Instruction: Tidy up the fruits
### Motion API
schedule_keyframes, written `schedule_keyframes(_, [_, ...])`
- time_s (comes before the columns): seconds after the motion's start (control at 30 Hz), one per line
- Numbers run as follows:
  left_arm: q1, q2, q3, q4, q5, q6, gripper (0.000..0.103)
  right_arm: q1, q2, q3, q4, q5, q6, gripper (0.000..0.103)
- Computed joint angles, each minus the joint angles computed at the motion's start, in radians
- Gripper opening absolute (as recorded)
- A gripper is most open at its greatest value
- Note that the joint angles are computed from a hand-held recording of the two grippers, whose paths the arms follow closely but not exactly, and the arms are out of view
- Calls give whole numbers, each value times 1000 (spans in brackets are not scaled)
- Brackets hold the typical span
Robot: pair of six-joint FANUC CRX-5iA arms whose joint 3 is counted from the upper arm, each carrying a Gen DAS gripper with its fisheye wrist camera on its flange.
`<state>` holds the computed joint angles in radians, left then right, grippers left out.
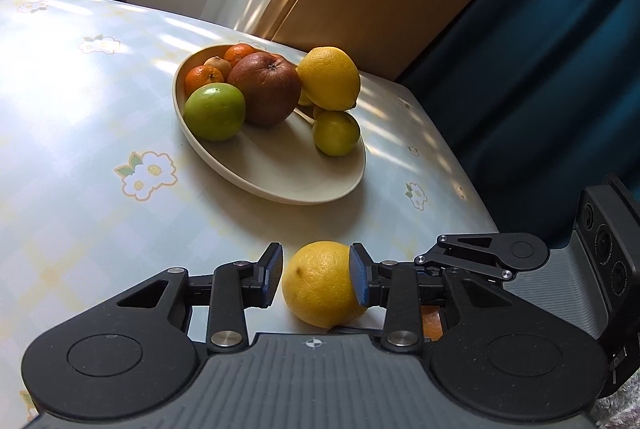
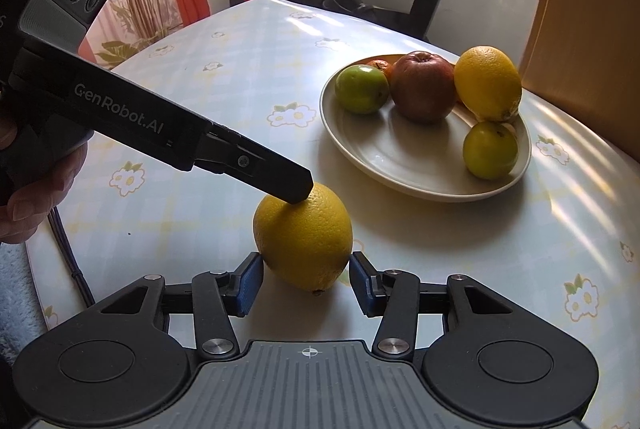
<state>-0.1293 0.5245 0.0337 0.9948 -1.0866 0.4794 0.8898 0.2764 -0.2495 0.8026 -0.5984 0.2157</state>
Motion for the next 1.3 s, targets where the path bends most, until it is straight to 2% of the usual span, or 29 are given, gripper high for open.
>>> schedule_keyframes(0.37, [1, 4, 0, 9, -16, -8, 39, -9, -8, -25, 26, 34, -68, 45])
schedule_keyframes(0.6, [-4, -11, -19, 10, 8, -43, 39, -32, -25, -97, 212, 94, -295, 43])
schedule_keyframes(0.7, [-4, -11, -10, -3, 9, -34, 39, -28, -19, -83, 213, 76, -282, 43])
schedule_keyframes(0.9, [8, 18, 25, -9, -37, 9, 39, -21, -14, -65, 170, 61, -223, 43])
schedule_keyframes(1.1, [4, -1, -3, -2, -21, -40, 39, -11, -7, -38, 97, 42, -142, 43])
schedule_keyframes(1.3, [4, -2, -8, 3, -17, -55, 39, -13, -5, -34, 86, 45, -137, 45])
